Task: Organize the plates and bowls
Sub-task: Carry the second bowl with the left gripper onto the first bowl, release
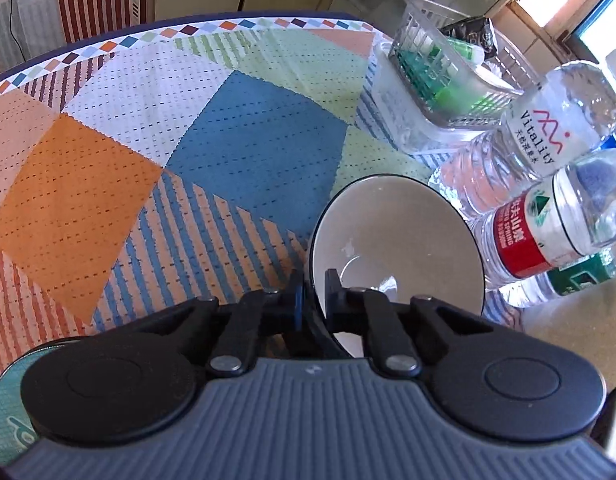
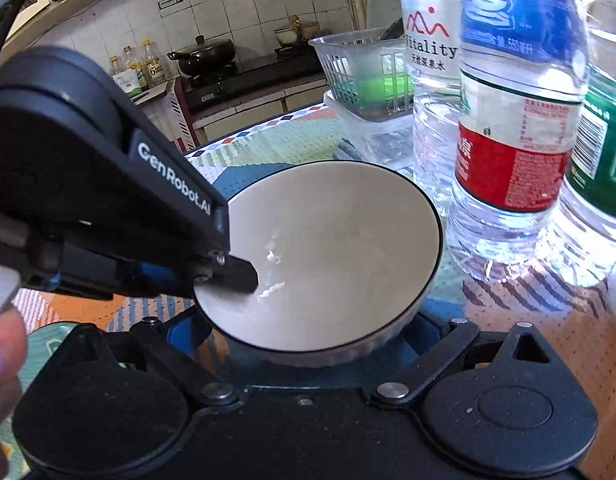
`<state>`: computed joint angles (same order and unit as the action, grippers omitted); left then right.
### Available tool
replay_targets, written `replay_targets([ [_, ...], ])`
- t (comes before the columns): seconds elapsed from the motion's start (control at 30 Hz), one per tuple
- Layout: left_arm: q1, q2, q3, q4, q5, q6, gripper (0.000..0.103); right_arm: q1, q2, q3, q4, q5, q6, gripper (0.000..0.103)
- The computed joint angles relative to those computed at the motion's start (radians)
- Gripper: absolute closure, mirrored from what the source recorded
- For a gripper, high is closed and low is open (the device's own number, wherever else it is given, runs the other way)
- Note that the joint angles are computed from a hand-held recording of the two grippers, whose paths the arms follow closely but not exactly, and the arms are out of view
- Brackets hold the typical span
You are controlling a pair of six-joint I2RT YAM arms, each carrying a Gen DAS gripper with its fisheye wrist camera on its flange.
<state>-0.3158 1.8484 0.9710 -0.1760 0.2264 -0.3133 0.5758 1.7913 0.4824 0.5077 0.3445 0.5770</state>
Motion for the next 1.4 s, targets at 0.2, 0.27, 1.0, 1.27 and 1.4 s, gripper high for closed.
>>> replay_targets([
  [0.2,0.014,-0.027,-0.008,-0.043,0.004,0.023,0.093,0.010,0.033,0.016,0.027,0.012,-0.094,0.008],
  [0.27,0.019,-0.062,-0.024,-0.059,-0.002,0.032,0.093,0.017,0.021,0.006,0.040,0.013,-0.103,0.008],
  [1.0,0.387,-0.722,-0.129,-0.571,0.018,0.261,0.092,0.385,-0.296,0.254,-0.489,0.108,-0.131,0.008],
  [1.27,0.791,-0.828,-0.142,-0.754,0.126,0.570,0.091,0.550,-0.181,0.416,-0.545,0.108,-0.084,0.008],
  [1.4,0.988,-0.802,-0.139,-0.818,0.180,0.742,0.091,0.637,-0.110,0.505,-0.598,0.128,-0.053,0.008],
])
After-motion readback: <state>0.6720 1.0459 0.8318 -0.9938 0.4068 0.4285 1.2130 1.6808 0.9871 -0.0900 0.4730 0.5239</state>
